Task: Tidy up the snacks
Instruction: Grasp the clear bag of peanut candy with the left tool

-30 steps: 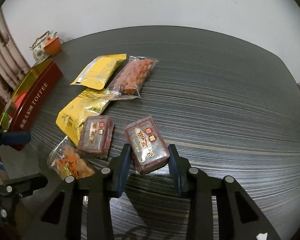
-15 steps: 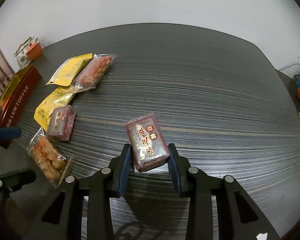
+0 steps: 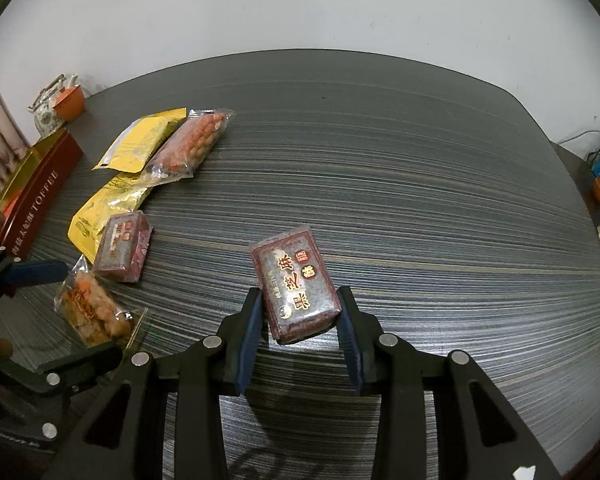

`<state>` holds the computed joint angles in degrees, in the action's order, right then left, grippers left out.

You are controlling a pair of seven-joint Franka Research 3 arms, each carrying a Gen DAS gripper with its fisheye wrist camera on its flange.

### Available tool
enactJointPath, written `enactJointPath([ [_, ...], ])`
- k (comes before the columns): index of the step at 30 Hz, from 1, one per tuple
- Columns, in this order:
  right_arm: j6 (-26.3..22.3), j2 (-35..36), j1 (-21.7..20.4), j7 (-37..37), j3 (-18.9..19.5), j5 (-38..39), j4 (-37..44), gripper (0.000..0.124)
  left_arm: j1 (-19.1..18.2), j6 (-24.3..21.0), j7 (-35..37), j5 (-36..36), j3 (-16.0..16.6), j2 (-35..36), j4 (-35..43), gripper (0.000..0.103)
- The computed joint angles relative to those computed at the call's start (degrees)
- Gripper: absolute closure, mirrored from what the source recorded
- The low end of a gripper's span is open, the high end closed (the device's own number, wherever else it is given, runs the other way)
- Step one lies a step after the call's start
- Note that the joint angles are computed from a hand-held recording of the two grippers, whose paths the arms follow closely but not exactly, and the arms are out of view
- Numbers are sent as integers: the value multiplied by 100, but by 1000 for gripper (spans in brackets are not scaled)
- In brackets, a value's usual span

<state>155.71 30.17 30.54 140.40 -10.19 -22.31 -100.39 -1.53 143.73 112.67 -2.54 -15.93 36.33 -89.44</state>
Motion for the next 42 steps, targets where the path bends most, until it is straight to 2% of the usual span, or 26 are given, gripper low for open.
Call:
enactJointPath([
  [5, 49, -33, 7, 20, -13, 7, -54, 88, -18, 13, -62, -4, -11, 88, 67, 8],
  [9, 104, -84, 8, 47, -20, 13, -128, 88, 63, -176, -94, -190, -86, 249, 293, 8],
  [17, 117, -116, 5, 58, -16, 11, -167, 87, 89, -84, -82, -205, -64, 246, 251, 7],
  [21, 124, -124, 5, 61, -15, 3, -178, 87, 95, 46, -90, -178, -52, 179, 126, 14],
  [28, 97, -117, 12, 76, -15, -9, -157, 87, 224, 20, 48, -328, -143, 139, 96, 25],
  [42, 59, -100, 1, 58, -5, -33, -123, 87, 295, 144, 221, -387, -103, -110, -236, 28],
])
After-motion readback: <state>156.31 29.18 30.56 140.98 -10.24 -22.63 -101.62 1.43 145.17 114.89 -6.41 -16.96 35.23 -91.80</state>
